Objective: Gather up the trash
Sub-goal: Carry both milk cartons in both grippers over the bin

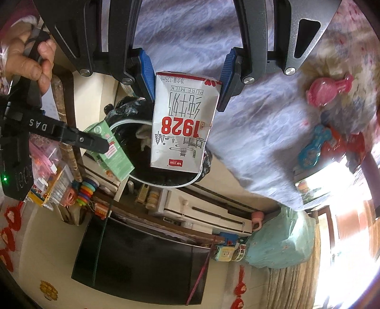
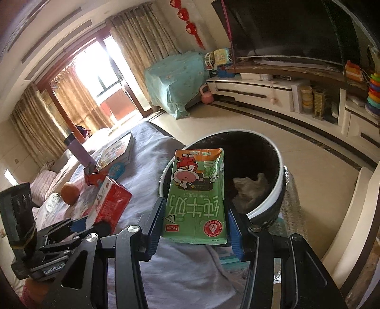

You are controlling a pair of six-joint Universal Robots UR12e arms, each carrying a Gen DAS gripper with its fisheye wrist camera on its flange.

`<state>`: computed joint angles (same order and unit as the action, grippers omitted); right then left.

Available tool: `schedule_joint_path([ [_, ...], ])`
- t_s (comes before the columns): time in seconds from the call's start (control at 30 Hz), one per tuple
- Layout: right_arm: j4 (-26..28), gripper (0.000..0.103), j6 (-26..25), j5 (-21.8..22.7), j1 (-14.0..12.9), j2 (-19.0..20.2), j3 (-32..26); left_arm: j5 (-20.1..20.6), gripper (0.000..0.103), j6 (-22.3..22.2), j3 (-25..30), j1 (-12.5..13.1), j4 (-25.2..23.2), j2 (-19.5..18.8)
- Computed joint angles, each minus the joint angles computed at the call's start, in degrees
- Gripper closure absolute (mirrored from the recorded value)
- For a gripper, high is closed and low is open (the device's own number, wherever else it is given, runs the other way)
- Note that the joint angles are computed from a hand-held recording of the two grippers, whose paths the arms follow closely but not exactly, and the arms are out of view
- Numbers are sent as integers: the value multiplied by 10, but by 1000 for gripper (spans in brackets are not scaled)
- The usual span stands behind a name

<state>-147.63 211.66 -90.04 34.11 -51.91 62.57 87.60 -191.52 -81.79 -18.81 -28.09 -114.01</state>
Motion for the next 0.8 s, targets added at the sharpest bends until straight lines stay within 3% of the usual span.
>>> schedule_joint_path([
  [0.8,30,54,-10,4,-19,13,-22,-7,57,22,100,-5,-56,-64],
])
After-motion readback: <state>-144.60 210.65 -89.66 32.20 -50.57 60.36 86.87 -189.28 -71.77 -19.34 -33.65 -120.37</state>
